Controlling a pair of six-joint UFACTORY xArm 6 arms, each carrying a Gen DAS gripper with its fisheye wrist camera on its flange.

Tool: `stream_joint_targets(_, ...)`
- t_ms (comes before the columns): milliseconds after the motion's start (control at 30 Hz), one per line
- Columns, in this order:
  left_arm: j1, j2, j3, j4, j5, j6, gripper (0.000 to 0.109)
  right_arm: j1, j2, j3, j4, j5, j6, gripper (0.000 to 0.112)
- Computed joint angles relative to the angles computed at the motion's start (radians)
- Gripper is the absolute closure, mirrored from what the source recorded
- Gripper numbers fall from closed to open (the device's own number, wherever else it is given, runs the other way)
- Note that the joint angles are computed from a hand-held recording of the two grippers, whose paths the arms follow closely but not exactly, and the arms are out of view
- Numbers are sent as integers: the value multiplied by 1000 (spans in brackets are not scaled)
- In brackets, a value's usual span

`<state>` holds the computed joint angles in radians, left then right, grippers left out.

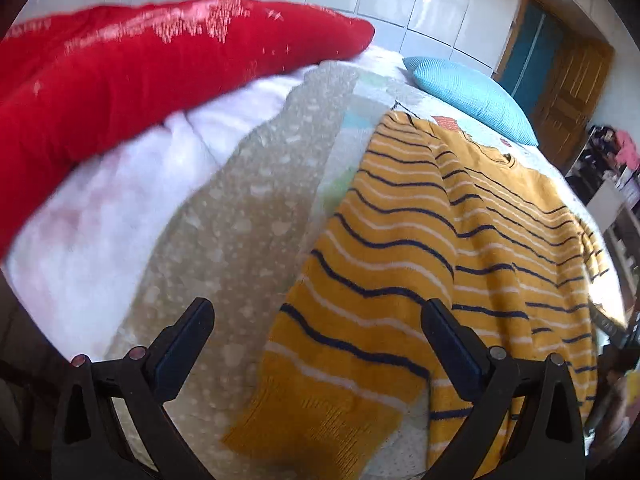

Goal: Fold small clothes

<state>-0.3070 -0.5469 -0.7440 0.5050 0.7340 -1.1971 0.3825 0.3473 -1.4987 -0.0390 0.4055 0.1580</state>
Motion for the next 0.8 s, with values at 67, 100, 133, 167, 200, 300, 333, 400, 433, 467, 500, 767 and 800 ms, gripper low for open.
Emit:
stream_joint_targets(67,18,13,21,-71,-73,57,27,0,0,-1,-5,2,4,9)
stream_joint_targets(100,7,41,2,-43,-46,54,60,0,0,-1,-5,2,4,9)
stream_joint_targets(133,-19,74,-33,14,15,40,83,0,0,-1,-9,4,7,9)
stream_joint_targets(167,-41,81,-45,28,35,43,89,0,1,-4,-13,7,11,9)
stream_joint_targets(200,-43,84,-56,30,49,55,98,0,1,-5,-18,8,15,9)
stream_joint_targets(300,-55,86,-121,158,226,2,99,1,1,-6,-33,12,27,9)
stream_joint_targets(333,-59,90,-145,204,300,-12,99,1,1,-6,-33,12,27,9)
stream_joint_targets(400,-44,95,-178,267,423,-33,99,1,1,-6,-33,12,27,9)
stream_joint_targets(433,-35,96,-191,292,476,-40,98,1,1,-7,-31,12,26,9)
stream_joint_targets(467,-28,89,-191,299,503,-41,98,1,2,-8,-28,14,24,9)
stream_joint_targets(500,-18,67,-182,289,496,-41,97,1,3,-10,-22,17,20,9)
stream_joint_targets(767,-180,-49,-148,352,436,-257,31,-10,20,-63,129,113,-55,10)
stream_joint_targets(800,-208,-51,-148,384,425,-302,25,-10,15,-61,130,120,-47,10)
